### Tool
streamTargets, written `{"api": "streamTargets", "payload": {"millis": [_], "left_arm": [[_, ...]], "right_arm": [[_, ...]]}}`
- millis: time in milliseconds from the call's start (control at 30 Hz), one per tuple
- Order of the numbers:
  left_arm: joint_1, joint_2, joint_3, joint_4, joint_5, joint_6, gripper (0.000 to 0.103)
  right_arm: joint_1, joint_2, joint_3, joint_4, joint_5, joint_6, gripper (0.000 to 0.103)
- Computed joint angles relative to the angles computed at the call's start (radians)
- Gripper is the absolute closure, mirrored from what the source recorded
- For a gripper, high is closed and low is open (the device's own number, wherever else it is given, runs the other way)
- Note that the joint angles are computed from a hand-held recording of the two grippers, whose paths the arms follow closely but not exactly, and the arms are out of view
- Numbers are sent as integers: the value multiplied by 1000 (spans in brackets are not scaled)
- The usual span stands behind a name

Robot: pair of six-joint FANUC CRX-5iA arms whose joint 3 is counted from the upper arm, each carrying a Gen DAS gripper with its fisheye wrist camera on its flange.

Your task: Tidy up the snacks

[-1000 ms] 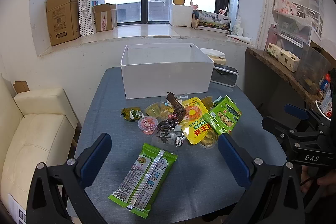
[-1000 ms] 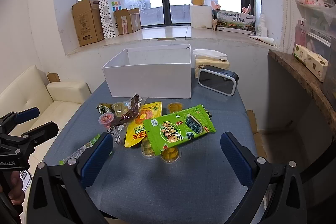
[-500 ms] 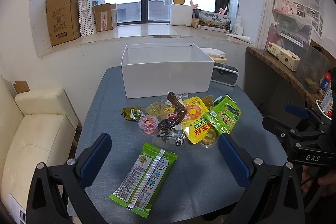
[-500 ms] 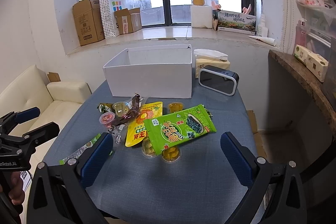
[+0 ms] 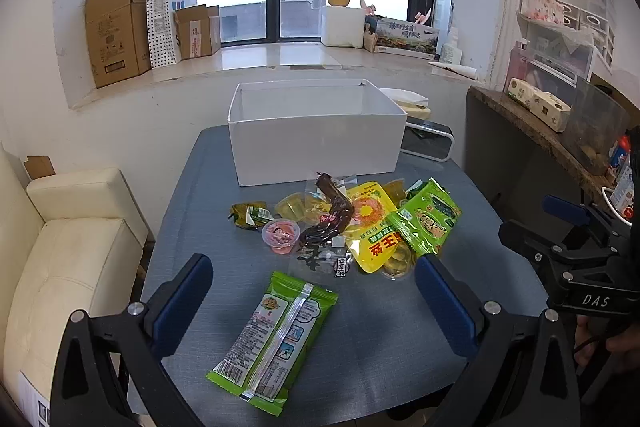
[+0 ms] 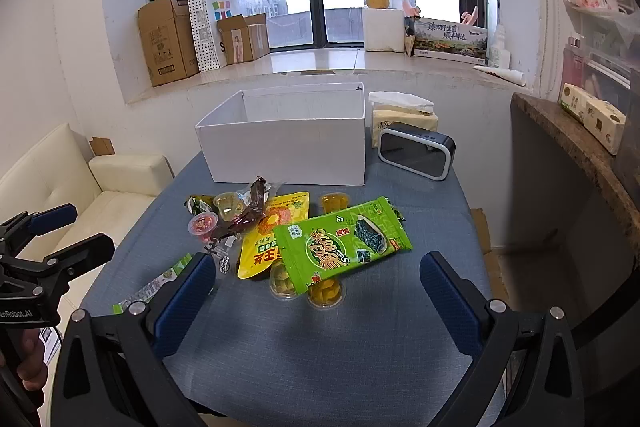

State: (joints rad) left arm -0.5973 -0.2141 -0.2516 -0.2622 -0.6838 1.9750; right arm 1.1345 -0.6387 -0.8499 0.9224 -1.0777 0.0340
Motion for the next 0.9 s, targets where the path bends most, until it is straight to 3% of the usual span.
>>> {"api": "streamTargets", "payload": {"millis": [633, 900], "left_arm": [[9, 3, -11, 31, 14, -25, 0], [29, -2, -35, 98, 40, -87, 0]], "right_arm": [[-8, -1, -1, -6, 7, 7, 0], [-5, -2, -1, -5, 5, 7, 0]]}}
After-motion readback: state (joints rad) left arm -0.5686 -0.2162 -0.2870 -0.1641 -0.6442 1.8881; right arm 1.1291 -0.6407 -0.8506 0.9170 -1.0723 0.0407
